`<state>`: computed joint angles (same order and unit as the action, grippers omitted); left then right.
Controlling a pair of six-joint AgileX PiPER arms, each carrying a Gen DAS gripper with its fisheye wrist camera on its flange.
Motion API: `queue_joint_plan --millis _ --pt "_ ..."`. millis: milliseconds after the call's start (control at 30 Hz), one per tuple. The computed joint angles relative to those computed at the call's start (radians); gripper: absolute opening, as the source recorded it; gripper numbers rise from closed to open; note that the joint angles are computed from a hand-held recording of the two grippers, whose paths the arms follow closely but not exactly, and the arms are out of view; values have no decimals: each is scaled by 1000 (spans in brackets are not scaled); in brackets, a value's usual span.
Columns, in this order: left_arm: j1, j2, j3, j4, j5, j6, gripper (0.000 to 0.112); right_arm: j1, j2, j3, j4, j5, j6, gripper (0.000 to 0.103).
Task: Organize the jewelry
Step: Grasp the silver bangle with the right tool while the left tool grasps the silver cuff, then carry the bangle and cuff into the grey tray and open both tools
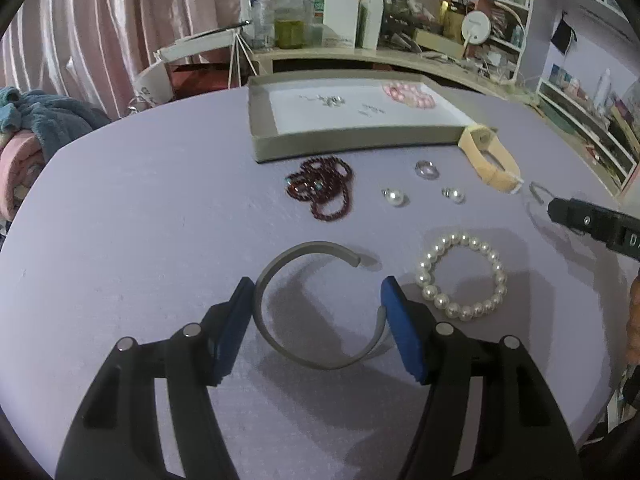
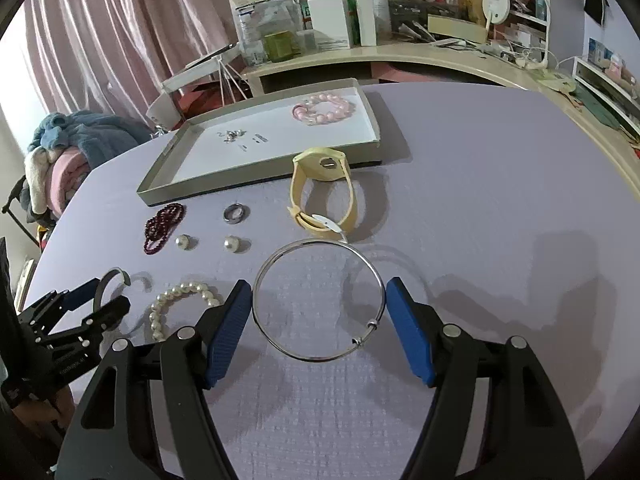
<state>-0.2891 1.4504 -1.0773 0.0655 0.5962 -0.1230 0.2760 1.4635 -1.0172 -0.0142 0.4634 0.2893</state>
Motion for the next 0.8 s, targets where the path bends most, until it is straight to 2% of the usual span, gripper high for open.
queue_joint_plan --millis 600,800 --pt "-15 -8 -62 39 14 -68 64 -17 9 -15 57 -5 -67 71" --pt "-22 21 -118 40 25 -67 64 -51 28 -87 107 7 -134 71"
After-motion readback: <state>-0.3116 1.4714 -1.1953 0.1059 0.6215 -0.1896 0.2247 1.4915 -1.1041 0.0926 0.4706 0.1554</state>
